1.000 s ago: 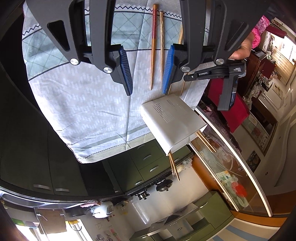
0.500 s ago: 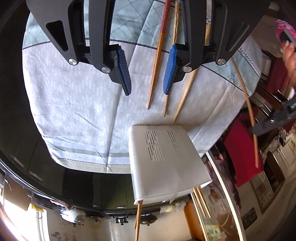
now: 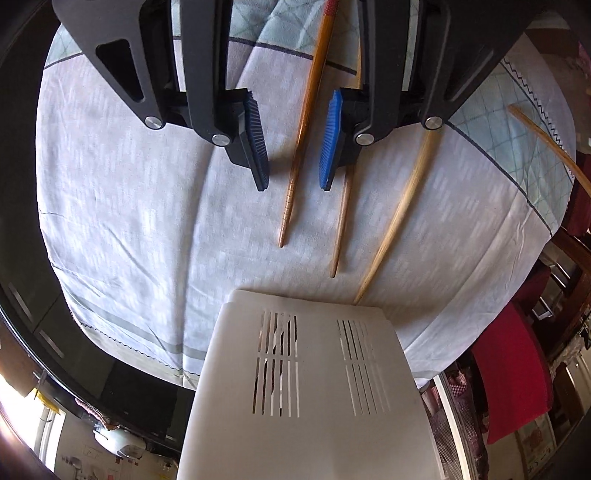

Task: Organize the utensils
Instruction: 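Grasp a wooden chopstick with the right tool, then lift the chopstick toward the white holder with the left tool while the right tool lifts its chopstick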

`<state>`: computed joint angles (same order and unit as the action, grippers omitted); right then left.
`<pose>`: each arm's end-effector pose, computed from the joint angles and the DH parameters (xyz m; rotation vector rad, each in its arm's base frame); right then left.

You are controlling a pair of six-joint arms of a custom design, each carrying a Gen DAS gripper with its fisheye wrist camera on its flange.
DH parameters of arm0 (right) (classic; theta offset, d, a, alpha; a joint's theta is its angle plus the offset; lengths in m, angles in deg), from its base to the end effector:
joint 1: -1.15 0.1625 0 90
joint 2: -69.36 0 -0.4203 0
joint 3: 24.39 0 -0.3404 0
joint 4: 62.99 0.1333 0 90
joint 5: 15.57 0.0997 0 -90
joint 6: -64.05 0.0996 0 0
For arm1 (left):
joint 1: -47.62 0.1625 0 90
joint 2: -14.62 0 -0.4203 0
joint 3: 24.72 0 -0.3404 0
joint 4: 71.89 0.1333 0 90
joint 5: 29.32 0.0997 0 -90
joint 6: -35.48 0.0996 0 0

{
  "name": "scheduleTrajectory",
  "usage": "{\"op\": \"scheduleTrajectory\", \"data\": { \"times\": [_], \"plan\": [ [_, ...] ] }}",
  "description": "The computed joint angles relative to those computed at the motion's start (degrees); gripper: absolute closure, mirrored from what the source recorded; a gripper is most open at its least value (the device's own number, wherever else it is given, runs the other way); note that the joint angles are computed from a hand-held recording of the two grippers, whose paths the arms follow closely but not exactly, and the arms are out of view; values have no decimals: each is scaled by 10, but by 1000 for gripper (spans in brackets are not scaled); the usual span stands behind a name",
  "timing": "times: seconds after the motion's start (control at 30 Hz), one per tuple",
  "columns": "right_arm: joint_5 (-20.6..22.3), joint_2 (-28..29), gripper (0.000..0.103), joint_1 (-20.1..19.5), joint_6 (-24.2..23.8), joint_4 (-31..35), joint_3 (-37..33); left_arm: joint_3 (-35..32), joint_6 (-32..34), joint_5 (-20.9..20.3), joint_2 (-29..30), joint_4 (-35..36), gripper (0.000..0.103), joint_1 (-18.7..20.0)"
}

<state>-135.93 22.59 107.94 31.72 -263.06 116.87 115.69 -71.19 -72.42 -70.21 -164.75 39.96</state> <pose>0.1893 -0.3402 0.0734 0.9817 -2.3777 0.2542 -0.2619 -0.1727 0.1797 0.2928 2.1871 -1.1400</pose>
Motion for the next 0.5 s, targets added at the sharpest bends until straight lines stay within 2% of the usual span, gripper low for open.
{"op": "scheduleTrajectory", "data": {
  "times": [0.03,0.07,0.1,0.2,0.3,0.5],
  "plan": [
    [0,2,83,-1,4,3,-3,0,0,0,-1,0,98,0],
    [1,2,94,-1,5,4,-6,1,0,0,-3,-1,98,-1],
    [5,3,95,-3,7,8,-9,2,1,-1,-4,-2,98,-1],
    [15,0,97,-10,17,26,-22,2,1,-1,-4,-1,98,-2],
    [24,-1,97,-13,17,16,-22,2,3,-1,-5,-2,98,-2],
    [75,-62,97,-3,22,15,-8,2,4,-2,-7,-1,98,-1]
  ]
}}
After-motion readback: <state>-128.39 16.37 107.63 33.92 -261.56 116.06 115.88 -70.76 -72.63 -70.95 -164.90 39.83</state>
